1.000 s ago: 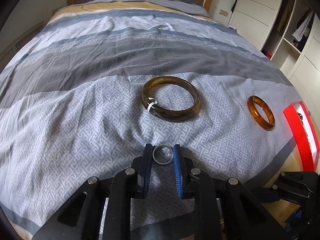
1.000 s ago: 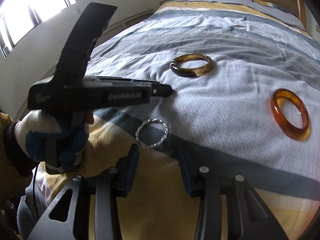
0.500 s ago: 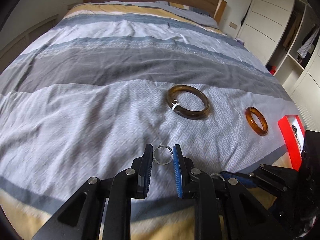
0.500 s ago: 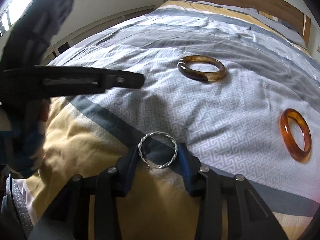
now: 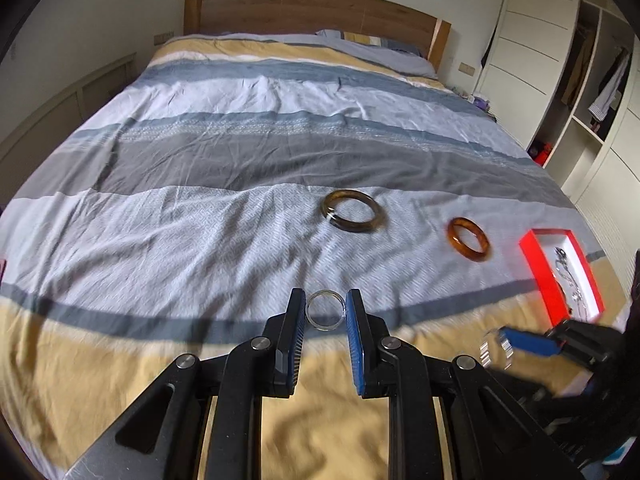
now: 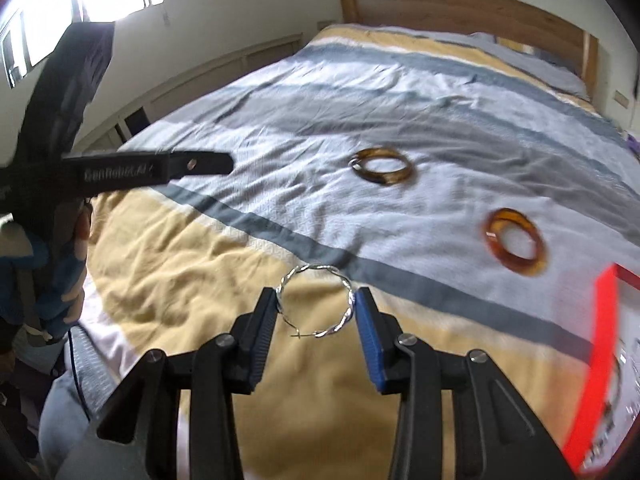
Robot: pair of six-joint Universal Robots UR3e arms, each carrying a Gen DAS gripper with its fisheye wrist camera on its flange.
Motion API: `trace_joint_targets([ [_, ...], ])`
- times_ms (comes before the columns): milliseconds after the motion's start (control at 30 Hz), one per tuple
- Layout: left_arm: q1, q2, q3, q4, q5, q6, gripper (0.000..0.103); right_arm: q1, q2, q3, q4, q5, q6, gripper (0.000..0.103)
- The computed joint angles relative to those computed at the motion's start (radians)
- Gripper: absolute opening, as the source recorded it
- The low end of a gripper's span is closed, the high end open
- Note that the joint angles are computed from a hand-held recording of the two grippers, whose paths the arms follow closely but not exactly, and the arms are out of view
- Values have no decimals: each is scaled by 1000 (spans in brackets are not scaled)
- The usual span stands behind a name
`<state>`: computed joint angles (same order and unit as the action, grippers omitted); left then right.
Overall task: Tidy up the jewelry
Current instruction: 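Carry the small ring and twisted hoop over the red box with both tools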
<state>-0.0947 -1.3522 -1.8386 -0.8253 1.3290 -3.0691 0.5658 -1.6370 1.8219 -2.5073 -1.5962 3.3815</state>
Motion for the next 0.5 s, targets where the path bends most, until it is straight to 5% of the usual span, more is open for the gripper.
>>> trace_joint_targets([
  [367,-269,112,25,-81,167,-156,20,-21,-521,187,241,-127,89,37],
  [500,-426,24,120,-78,250,-234,20,-148,-730,246,365,-67,50,37],
])
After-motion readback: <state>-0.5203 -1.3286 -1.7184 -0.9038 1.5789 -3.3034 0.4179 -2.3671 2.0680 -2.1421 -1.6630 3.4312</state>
